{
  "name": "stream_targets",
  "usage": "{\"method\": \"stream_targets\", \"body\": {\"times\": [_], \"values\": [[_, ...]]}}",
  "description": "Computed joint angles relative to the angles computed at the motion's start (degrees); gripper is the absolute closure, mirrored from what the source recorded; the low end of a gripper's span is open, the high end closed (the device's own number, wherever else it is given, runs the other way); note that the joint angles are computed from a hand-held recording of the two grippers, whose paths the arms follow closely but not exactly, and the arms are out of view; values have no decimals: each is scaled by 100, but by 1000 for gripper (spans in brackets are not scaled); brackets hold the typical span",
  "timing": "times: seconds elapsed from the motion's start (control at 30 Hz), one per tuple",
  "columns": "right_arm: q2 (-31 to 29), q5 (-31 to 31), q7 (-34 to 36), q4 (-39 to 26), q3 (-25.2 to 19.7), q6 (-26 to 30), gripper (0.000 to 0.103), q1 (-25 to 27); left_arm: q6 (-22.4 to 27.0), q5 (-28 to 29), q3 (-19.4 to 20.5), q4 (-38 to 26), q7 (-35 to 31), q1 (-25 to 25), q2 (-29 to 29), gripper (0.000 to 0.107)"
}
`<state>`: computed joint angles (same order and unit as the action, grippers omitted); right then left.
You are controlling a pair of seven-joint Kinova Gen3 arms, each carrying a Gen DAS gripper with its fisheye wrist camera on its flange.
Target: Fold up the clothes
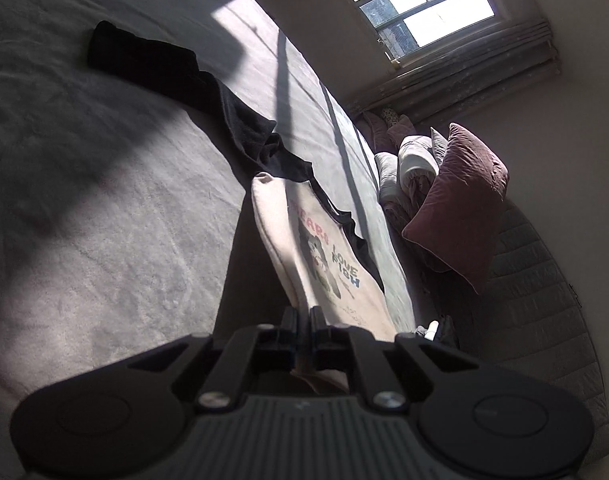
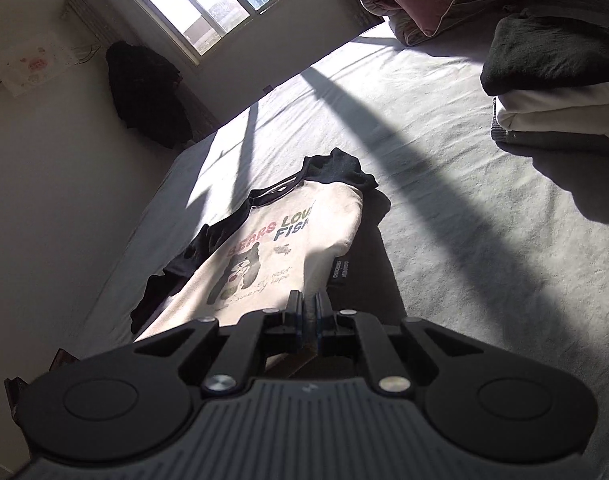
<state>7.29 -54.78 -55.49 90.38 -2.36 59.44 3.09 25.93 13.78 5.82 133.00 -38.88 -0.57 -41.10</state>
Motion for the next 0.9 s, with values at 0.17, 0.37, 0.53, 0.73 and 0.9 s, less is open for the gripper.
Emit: {"method": "stream_targets", "body": {"times": [0.17,0.37,0.53,0.73,0.9], "values": [[137,895,-535,-120,-27,42,95,-224,864,-83,-164,-248,-172,202,512,102],[469,1898,-1118,-64,-144,-66,95,-513,1193,-332,178,-263,-88,-6,986,101],[492,2080,-1218,14,-253,-204,95,-536,1215,-498,280,-310,-43,-71,907,95],[254,1624,-936,-8,-318,-277,95,-437,1102,-989,901,-394,468,-746,351,70],[206,1086,-769,-211,-417,-315,95,-567,345,-1042,1178,-359,359,-669,470,56]]}}
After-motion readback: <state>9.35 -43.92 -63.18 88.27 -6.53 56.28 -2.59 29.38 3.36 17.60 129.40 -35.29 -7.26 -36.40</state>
